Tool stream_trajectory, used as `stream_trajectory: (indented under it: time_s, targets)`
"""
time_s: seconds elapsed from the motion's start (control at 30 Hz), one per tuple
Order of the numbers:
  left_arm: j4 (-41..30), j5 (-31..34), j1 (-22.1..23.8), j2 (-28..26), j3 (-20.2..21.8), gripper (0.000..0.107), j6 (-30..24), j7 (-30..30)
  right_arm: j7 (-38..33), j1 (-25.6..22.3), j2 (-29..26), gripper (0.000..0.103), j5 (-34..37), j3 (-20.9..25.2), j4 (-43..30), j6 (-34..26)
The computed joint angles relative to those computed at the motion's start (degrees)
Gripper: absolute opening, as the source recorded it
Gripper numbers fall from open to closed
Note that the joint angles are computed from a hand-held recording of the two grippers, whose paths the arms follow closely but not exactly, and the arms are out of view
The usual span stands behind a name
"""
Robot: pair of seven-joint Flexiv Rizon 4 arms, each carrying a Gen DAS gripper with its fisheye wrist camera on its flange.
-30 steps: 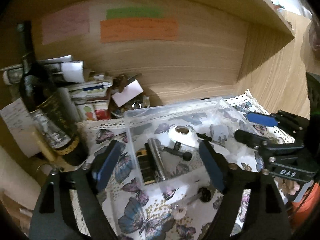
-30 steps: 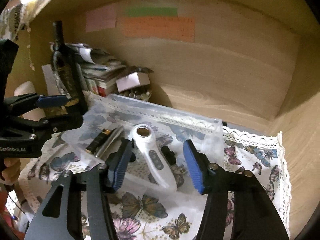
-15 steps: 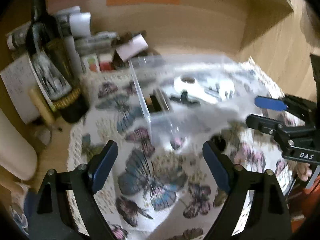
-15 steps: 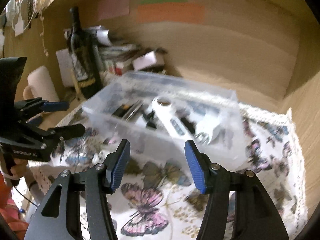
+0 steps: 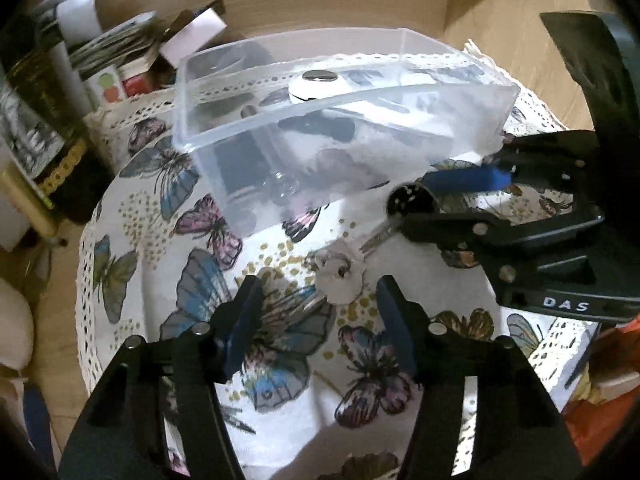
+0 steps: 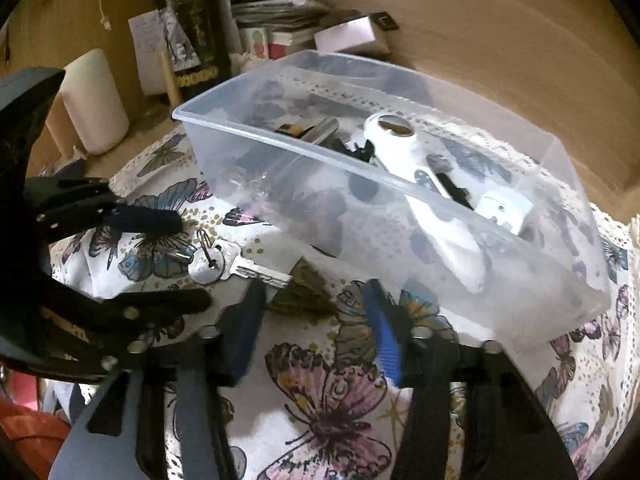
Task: Organize rigid objects
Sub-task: 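Grasp the keys with the left tool while the right tool grasps a bronze clip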
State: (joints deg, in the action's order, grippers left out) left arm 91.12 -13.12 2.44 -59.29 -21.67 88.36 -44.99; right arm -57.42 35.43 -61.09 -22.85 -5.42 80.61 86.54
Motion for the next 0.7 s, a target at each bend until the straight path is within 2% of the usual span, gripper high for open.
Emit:
stream_trajectory:
  time_s: [0.13,0.23,0.4,0.53,0.7]
  targets:
    - [-0.65,0.35,0.62,-0.51,-1.28,0.037,-0.89,1.60,1.97,1.60,0.67,0.017,0.94,-2.47,2.19,2.35]
    - [-0.70,0.49,0.76,-0.65,-1.76,0.025,-0.71,2.65,3.65,3.09,1.32,0.017,2.02,-4.87,4.13,4.42]
    - [-0.15,0.44,0.03,-0.39,-1.10,0.024,0.79,1.91,6.18,6.65,2.80,0.017,4.64,-10.12,8.65,7.83]
    - [0.90,-0.01,0.85,0.07,-2.13,0.024,1.64,0.72,7.13,9.43,3.66,0.017,7.53,-13.82,11.67,10.58]
    - [3.99,1.41,4.48,1.04,-6.21,0.024,5.17,-0.18,7.00,13.18,4.30,0.017,12.38,-18.43,14.29,14.04]
